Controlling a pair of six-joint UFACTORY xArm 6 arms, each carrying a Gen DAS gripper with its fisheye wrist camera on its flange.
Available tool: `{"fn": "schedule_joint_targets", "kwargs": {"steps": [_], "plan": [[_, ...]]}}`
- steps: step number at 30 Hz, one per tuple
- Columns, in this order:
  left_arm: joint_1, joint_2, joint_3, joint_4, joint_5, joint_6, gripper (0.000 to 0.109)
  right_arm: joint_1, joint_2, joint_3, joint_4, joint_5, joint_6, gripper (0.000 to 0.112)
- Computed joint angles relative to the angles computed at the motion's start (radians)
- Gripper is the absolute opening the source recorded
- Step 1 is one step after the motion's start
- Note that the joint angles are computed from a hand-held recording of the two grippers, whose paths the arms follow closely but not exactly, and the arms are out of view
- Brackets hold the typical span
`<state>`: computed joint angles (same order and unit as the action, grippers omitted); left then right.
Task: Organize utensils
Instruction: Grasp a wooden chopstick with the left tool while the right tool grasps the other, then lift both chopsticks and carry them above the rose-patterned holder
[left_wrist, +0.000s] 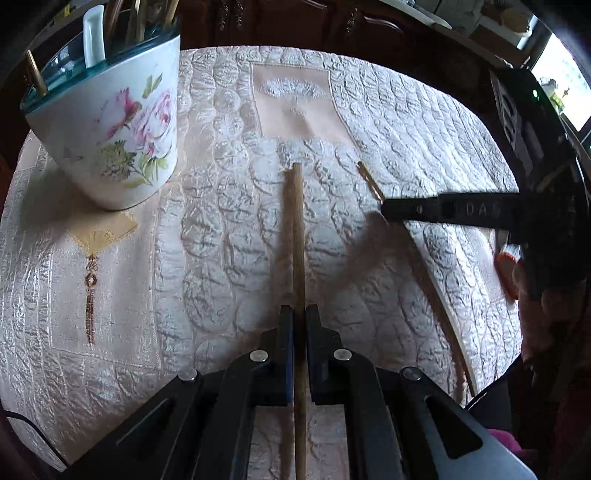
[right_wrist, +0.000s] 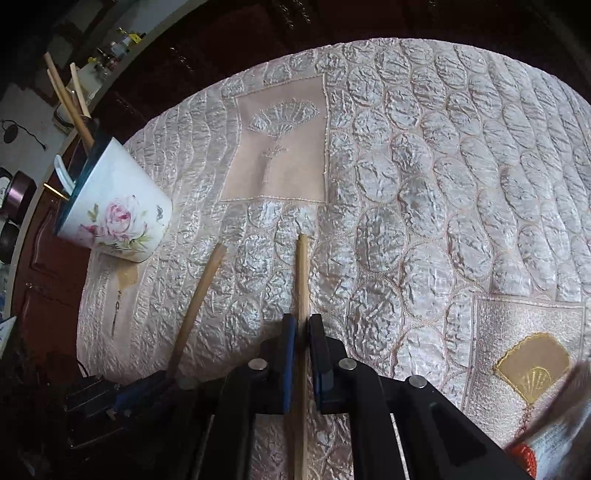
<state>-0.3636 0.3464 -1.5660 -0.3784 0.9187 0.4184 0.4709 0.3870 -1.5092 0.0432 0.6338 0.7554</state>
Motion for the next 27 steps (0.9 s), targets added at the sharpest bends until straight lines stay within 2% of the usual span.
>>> {"fn": "schedule_joint_targets", "kwargs": {"steps": [3, 5, 7, 8, 12, 16, 18, 19, 21, 27], "plan": [[0.003, 0.041, -0.066, 0.002, 0.015, -0.026, 0.011, -0.001, 0.046, -0.075, -0.026, 0.041, 0.001, 0.015], [0.002, 0.085, -0.135, 0.003, 0.027, -0.036, 0.029, -0.011, 0.081, -0.133, -0.029, 0.076, -0.024, 0.015], [-0.005, 0.132, -0.201, 0.009, 0.022, -0.057, 0.039, -0.017, 0.11, -0.182, -0.028, 0.104, -0.037, 0.015], [-0.008, 0.156, -0.237, 0.015, 0.028, -0.065, 0.04, -0.02, 0.128, -0.209, -0.028, 0.116, -0.046, 0.015], [-0.033, 0.285, -0.423, 0.078, 0.072, -0.119, 0.04, -0.028, 0.183, -0.293, -0.018, 0.154, -0.079, 0.016], [-0.058, 0.391, -0.569, 0.162, 0.112, -0.162, 0.04, -0.035, 0.211, -0.327, -0.002, 0.144, -0.121, 0.015], [-0.065, 0.411, -0.59, 0.174, 0.096, -0.153, 0.029, -0.039, 0.21, -0.323, -0.002, 0.13, -0.138, 0.01], [-0.067, 0.416, -0.599, 0.175, 0.099, -0.148, 0.01, -0.038, 0.205, -0.318, -0.004, 0.128, -0.143, 0.009], [-0.062, 0.423, -0.622, 0.156, 0.12, -0.144, 0.008, -0.043, 0.156, -0.257, -0.001, 0.107, -0.153, 0.008], [-0.017, 0.344, -0.571, 0.043, 0.092, -0.106, 0.008, -0.032, 0.065, -0.196, -0.062, 0.04, -0.124, 0.008]]}}
